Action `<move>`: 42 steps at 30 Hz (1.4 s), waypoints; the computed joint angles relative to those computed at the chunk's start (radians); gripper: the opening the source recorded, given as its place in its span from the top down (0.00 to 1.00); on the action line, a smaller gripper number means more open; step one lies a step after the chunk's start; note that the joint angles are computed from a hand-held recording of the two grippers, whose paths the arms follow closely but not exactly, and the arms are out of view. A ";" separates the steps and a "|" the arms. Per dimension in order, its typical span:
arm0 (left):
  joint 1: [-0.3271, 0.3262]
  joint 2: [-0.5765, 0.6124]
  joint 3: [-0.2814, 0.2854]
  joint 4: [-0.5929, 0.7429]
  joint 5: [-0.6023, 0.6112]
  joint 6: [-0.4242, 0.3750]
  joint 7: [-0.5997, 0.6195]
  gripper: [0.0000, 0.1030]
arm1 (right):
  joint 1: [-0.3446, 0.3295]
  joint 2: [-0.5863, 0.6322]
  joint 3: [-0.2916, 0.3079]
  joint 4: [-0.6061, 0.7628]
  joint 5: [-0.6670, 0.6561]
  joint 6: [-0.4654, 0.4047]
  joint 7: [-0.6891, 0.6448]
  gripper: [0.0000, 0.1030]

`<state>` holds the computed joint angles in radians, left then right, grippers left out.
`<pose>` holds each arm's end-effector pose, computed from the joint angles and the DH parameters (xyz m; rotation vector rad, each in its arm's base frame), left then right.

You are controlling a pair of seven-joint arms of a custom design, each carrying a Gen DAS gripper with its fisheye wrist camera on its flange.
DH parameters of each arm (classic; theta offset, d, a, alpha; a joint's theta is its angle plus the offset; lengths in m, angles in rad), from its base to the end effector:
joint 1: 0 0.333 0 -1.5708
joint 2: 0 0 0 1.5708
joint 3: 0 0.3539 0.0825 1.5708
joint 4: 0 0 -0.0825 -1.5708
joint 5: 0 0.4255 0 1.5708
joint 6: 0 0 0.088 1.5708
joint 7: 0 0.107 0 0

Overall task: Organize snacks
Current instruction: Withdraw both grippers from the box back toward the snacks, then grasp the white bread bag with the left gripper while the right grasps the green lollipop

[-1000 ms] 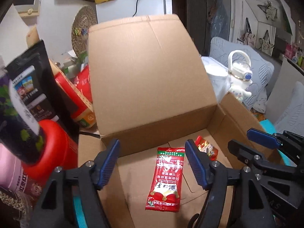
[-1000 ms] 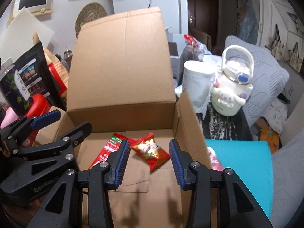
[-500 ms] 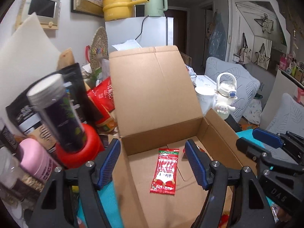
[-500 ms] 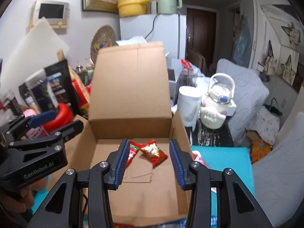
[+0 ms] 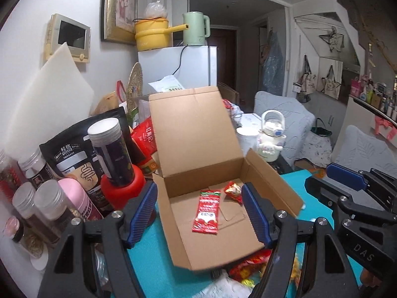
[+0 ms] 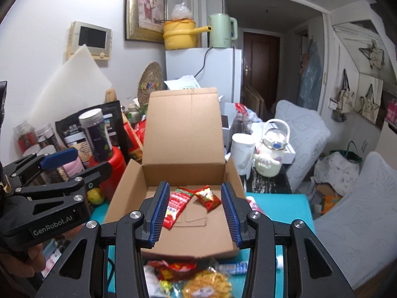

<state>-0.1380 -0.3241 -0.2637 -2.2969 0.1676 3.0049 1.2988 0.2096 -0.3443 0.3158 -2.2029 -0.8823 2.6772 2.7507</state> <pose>0.4760 -0.2335 0.6164 -1.3629 1.8806 -1.0580 0.4362 0.3048 0.6203 -1.5971 1.5607 -0.8974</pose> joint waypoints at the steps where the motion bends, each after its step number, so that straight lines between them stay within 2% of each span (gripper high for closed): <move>1: -0.019 -0.015 0.014 -0.014 -0.012 0.004 0.013 0.32 | 0.001 -0.021 0.006 -0.013 -0.006 -0.003 0.011 0.52; 5: -0.075 -0.073 0.048 -0.068 -0.053 0.011 0.067 0.32 | -0.004 -0.086 0.029 -0.057 -0.012 -0.014 0.038 0.51; 9: -0.098 -0.126 0.048 -0.116 -0.073 0.005 0.104 0.31 | -0.012 -0.141 0.054 -0.103 0.002 -0.027 0.048 0.49; 11: -0.116 -0.148 0.053 -0.142 -0.085 0.007 0.124 0.20 | -0.018 -0.172 0.068 -0.132 0.004 -0.022 0.062 0.46; 14: -0.123 -0.181 0.045 -0.181 -0.094 0.019 0.132 0.19 | -0.026 -0.208 0.088 -0.168 0.021 -0.025 0.078 0.46; 20: -0.213 -0.216 0.091 -0.242 -0.156 0.008 0.189 0.19 | -0.033 -0.280 0.119 -0.243 0.067 -0.041 0.104 0.44; 23: -0.272 -0.226 0.129 -0.268 -0.196 -0.004 0.231 0.19 | -0.034 -0.309 0.130 -0.278 0.091 -0.040 0.115 0.43; 28: -0.315 -0.239 0.151 -0.300 -0.244 -0.021 0.289 0.19 | -0.027 -0.339 0.144 -0.330 0.141 -0.030 0.126 0.42; 30: -0.381 -0.239 0.207 -0.317 -0.285 -0.015 0.352 0.19 | -0.028 -0.348 0.157 -0.345 0.157 -0.035 0.136 0.40; 34: -0.403 -0.225 0.221 -0.334 -0.331 -0.040 0.412 0.19 | -0.023 -0.358 0.173 -0.378 0.186 -0.043 0.160 0.37; 37: -0.446 -0.210 0.263 -0.339 -0.395 -0.067 0.475 0.19 | -0.015 -0.359 0.193 -0.398 0.200 -0.071 0.184 0.37; 42: -0.461 -0.182 0.280 -0.347 -0.489 -0.099 0.561 0.19 | 0.017 -0.340 0.180 -0.429 0.213 -0.050 0.203 0.37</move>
<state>-0.5986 -0.5056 0.0163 -2.6437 -0.3210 2.9061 1.8600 0.2269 -0.6838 0.4959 -2.6322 -0.6690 2.6272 2.9537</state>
